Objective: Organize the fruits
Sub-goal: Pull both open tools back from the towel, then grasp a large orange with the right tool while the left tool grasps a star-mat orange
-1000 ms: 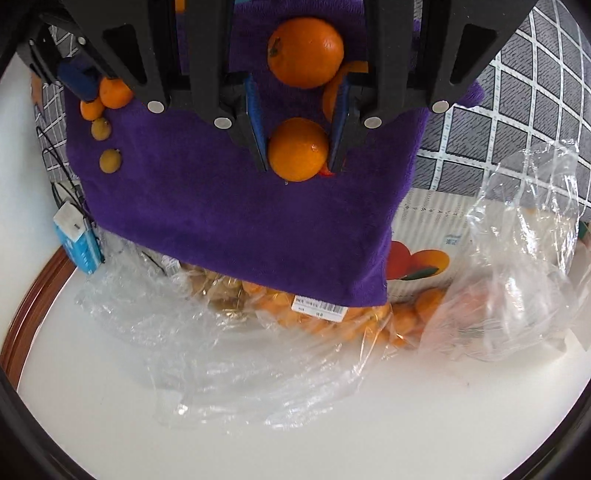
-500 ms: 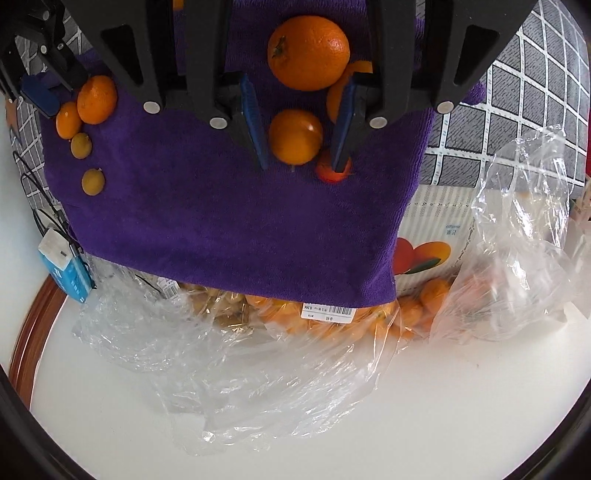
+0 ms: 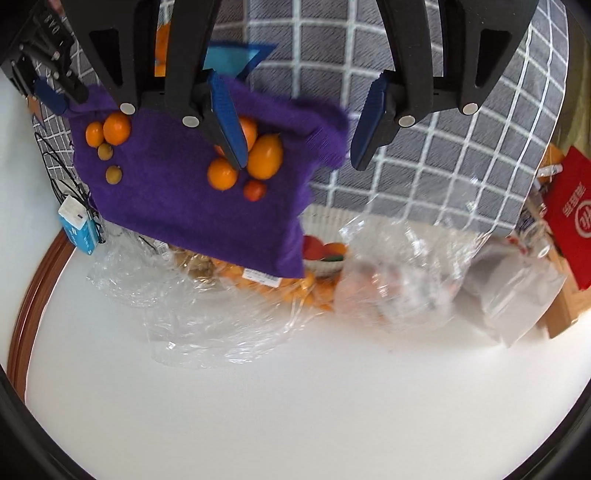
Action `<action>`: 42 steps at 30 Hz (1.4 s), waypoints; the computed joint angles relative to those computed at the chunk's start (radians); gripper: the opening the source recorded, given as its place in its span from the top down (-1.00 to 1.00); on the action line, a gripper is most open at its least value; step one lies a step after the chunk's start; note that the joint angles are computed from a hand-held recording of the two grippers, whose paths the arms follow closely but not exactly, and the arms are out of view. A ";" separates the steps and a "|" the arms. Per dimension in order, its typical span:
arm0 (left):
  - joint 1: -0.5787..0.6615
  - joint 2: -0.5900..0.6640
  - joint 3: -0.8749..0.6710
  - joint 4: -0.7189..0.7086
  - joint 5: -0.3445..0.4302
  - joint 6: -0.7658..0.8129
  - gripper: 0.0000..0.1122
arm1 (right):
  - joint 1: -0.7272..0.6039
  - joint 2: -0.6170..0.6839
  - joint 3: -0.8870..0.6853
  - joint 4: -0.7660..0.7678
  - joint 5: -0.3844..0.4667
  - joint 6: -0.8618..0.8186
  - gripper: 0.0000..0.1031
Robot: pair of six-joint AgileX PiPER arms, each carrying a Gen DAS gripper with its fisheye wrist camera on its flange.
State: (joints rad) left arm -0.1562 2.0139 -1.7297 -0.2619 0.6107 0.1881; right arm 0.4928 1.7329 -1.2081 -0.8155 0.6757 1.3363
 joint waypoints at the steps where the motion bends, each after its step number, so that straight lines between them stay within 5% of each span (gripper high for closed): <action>1: 0.009 -0.027 0.056 -0.007 -0.036 0.020 0.01 | 0.015 -0.009 0.010 -0.010 0.001 0.021 -0.05; 4: 0.037 -0.084 0.198 -0.038 -0.110 0.084 0.01 | 0.034 -0.018 0.019 0.032 -0.018 0.008 -0.05; 16: 0.150 -0.113 0.447 -0.247 -0.197 0.364 0.01 | 0.134 0.074 -0.006 0.046 -0.128 0.001 -0.03; 23: 0.156 -0.123 0.463 -0.343 -0.176 0.476 -0.23 | 0.134 0.177 -0.114 0.111 -0.090 -0.067 -0.04; 29: 0.189 -0.118 0.464 -0.469 -0.138 0.585 -0.24 | 0.106 0.233 -0.171 0.220 -0.097 -0.161 -0.04; 33: 0.203 -0.114 0.463 -0.522 -0.124 0.624 -0.24 | 0.116 0.245 -0.182 0.183 -0.093 -0.145 0.18; 42: 0.235 -0.114 0.470 -0.638 -0.090 0.702 -0.23 | 0.156 0.152 -0.095 0.126 -0.091 -0.082 0.19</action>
